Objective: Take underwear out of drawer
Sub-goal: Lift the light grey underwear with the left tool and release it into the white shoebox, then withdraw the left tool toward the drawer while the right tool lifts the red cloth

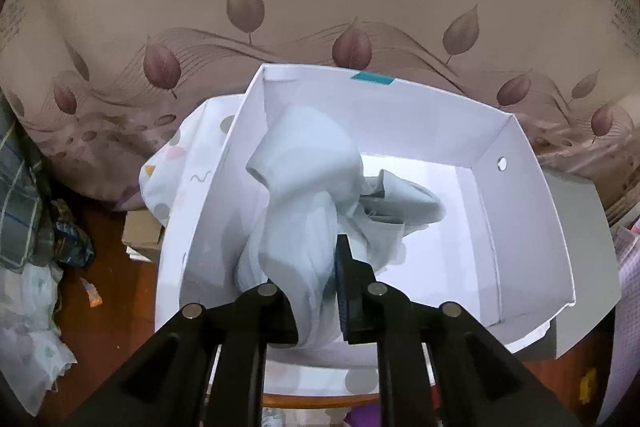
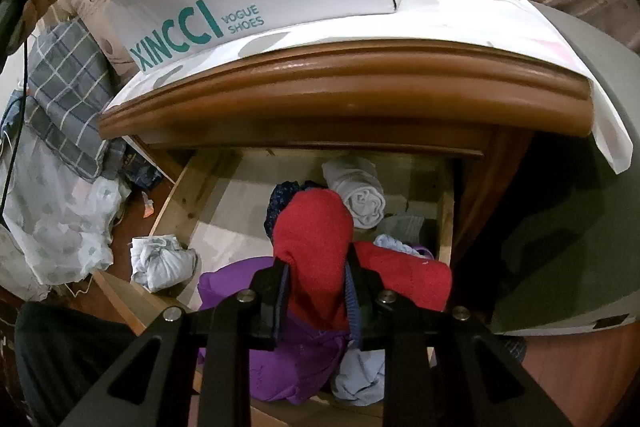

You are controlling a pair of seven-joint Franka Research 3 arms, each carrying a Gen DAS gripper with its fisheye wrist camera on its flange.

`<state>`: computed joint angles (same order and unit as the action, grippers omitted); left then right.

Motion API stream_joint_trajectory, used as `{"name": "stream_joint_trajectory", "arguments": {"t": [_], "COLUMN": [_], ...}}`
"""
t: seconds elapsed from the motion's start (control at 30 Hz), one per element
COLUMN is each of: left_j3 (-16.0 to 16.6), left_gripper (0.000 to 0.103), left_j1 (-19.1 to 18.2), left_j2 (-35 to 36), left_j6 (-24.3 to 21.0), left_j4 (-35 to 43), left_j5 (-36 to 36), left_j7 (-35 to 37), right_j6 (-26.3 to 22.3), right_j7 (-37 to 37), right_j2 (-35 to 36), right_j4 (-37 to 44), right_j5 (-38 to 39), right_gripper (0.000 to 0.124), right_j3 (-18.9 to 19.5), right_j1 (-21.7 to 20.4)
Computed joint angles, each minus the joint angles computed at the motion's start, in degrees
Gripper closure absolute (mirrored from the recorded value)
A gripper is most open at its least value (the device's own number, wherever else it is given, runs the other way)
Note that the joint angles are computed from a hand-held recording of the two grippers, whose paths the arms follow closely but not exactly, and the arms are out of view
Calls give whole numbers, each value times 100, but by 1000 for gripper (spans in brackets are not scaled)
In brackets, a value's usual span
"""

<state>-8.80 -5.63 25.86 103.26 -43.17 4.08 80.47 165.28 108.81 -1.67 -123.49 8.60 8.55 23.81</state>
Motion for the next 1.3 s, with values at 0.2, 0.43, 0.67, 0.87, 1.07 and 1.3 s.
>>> {"name": "stream_joint_trajectory", "arguments": {"t": [0.2, 0.43, 0.67, 0.87, 1.07, 1.3], "left_j3": [-20, -40, -39, 97, 223, 318], "left_gripper": [59, 30, 22, 18, 11, 7], "left_j1": [70, 152, 254, 378, 477, 646], "left_j2": [-513, -938, -1536, -2529, -3662, -4574], "left_j6": [354, 726, 1061, 1754, 2701, 3384], "left_j4": [-864, -1459, -2166, -3450, -5000, -6646], "left_j5": [-29, -114, -297, -524, 130, 877], "left_j7": [117, 267, 442, 426, -103, -861], "right_j6": [-1, -44, -52, -114, -139, -307], "right_j7": [63, 158, 219, 481, 902, 1240], "right_j2": [-9, -3, -14, 8, -35, -137], "right_j4": [-10, 8, -5, 47, 68, 158], "right_j5": [-96, -240, -337, -691, -1176, -1656], "right_gripper": [100, 100, 100, 100, 100, 100], "right_j3": [2, 7, 9, 18, 29, 70], "right_j1": [-2, -8, -10, -26, -52, -118]}}
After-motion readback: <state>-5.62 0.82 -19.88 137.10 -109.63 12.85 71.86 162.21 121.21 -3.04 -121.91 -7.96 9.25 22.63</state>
